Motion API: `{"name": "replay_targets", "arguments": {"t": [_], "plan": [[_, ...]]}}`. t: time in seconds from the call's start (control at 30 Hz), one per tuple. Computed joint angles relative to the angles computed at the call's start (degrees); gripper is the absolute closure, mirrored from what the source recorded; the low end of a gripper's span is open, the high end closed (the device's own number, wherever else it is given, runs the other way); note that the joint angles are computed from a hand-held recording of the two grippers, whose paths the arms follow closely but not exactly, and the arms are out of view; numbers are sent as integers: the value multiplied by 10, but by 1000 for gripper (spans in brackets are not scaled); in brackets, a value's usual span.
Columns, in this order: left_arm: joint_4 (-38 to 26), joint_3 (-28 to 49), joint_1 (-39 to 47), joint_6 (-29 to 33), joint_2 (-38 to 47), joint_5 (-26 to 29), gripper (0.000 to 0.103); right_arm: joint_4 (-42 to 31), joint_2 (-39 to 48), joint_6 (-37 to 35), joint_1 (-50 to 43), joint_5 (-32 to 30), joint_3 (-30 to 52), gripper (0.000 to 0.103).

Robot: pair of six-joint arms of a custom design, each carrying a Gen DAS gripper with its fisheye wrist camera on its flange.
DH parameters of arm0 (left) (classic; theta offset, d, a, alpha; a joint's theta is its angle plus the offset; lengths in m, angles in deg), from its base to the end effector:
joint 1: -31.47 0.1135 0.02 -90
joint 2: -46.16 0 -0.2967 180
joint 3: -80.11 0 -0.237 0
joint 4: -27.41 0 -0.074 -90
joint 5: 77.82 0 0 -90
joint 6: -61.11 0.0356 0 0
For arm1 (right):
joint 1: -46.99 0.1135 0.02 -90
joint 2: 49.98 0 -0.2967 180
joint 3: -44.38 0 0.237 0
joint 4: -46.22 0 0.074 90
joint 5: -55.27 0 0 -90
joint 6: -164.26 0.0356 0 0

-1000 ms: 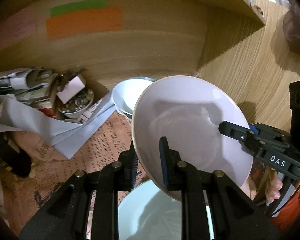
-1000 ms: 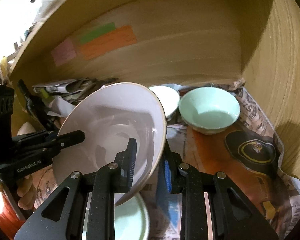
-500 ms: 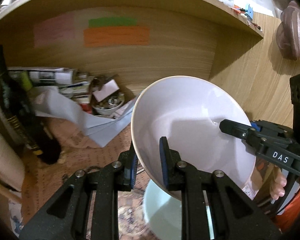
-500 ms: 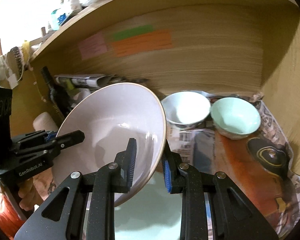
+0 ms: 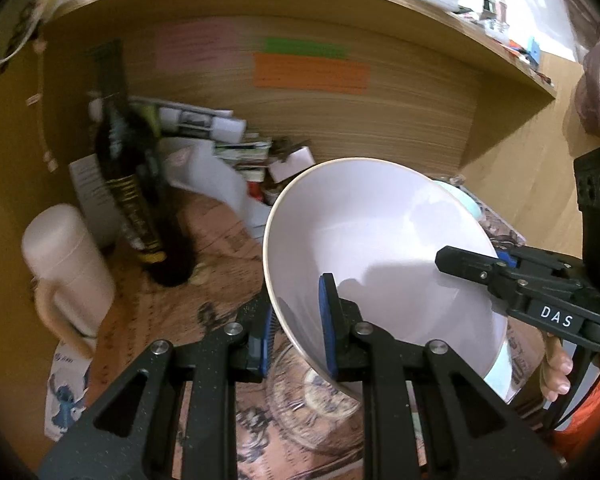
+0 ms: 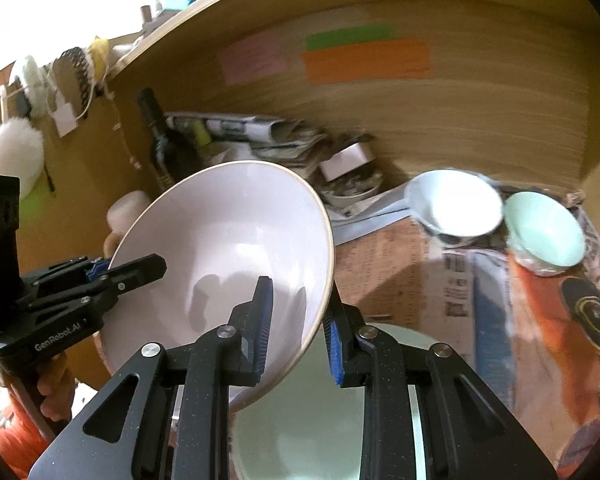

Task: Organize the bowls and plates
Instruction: 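Lift the mauve bowl with both grippers and lower it onto the plate stack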

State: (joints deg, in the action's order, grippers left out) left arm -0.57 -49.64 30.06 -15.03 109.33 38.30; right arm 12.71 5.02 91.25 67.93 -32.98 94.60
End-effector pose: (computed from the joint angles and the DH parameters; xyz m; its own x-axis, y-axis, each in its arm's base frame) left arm 0.1967 -0.0205 0.2559 -0.5505 0.2287 -0.8029 0.5012 0.8597 -0.0988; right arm 0.1610 0.0605 0.2689 -0.6513 0.0635 -0.7562 -0.1511 0.9657 0.2112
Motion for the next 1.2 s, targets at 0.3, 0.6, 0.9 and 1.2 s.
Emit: {"name": "replay_targets", "arguments": {"t": [0.3,0.6,0.9,1.2], "plan": [[-25,-11,115,59,14,53,83,24,71,17,69,16,12,81],[-29,-11,177,105,75,75,83,49,153,25,88,6,21,81],[-11,-7,187,123,149,69,83,61,228,26,89,-1,29,81],[6,-1,178,126,203,59,83,52,266,23,83,-3,39,81]]}}
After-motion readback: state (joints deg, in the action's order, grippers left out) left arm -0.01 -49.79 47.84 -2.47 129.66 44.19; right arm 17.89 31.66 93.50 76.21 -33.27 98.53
